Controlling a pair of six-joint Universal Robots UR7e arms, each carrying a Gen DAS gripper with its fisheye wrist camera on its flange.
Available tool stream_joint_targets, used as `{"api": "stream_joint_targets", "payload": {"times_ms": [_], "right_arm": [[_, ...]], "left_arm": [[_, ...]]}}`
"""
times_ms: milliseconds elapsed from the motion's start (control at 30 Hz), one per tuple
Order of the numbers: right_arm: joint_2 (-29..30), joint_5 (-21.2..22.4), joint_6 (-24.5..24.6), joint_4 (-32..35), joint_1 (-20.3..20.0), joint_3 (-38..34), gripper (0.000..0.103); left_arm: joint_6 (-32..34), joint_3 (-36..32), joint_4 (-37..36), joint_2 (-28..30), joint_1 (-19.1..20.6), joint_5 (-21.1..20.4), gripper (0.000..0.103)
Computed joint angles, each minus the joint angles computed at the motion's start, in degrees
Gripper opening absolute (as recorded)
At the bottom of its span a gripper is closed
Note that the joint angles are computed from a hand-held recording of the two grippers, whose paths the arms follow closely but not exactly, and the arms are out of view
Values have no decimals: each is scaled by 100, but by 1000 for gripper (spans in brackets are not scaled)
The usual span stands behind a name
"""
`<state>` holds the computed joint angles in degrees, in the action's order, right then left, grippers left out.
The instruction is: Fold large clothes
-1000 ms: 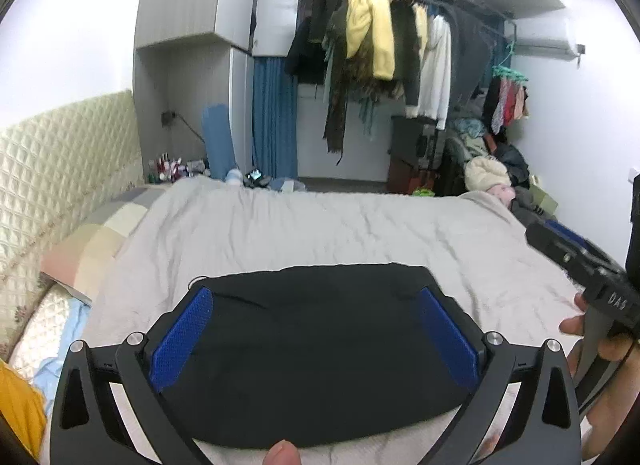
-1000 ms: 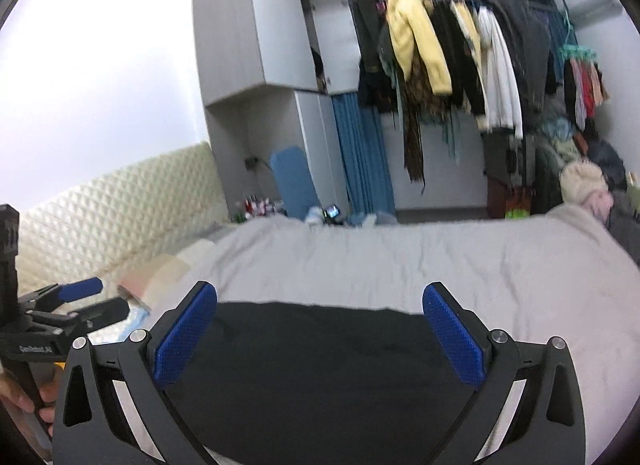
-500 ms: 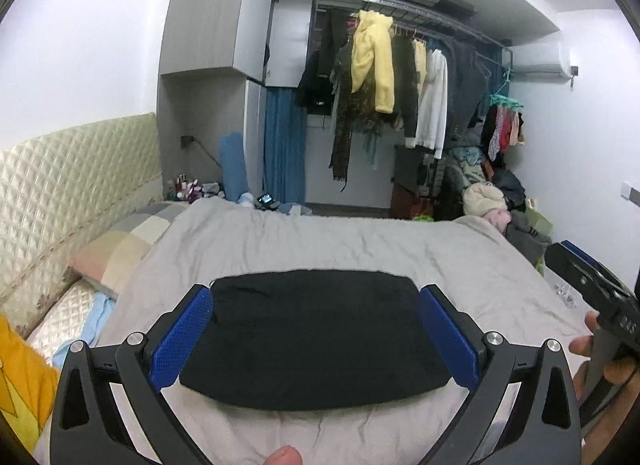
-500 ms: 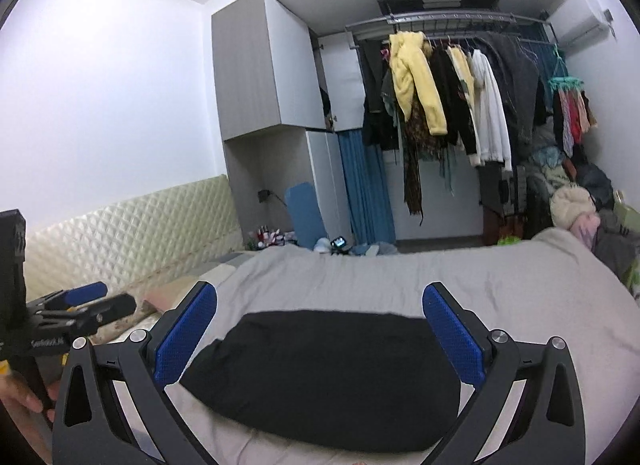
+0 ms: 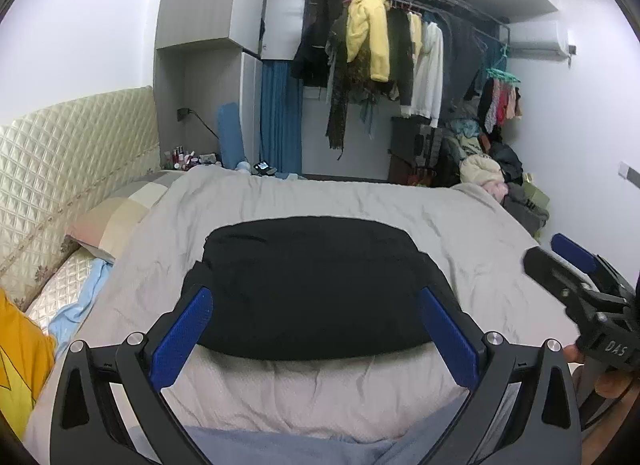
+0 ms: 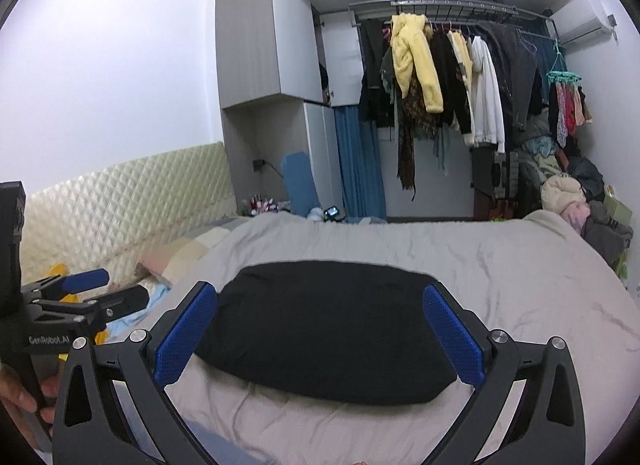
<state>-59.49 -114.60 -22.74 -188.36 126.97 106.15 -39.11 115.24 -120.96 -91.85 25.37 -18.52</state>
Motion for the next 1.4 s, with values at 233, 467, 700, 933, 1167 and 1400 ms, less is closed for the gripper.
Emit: {"api": "stream_joint_targets", "payload": {"times_ms": [233,467,700,933,1167,1400], "right_arm": [[-24,-249,137,7,50,350,103],[-27,-317,292,65,-3,500,103],[-29,-348,328,98,-20,547,103],[1,-420,295,73,4,510,103],[-9,-437,304,69,18,522,103],[-46,-480,280,-14,23,529,103]], "left_arm": [[-402,299,188,-129,30,-237,103],[-714,380,375,-261,184,-259,103],[-626,363,224,-235,280,-317,103],[-453,356,70,-252,308,-375,103],[-435,352,46,-257,305,-409,103],[-512,363,134,-276,306,-369,103]]}}
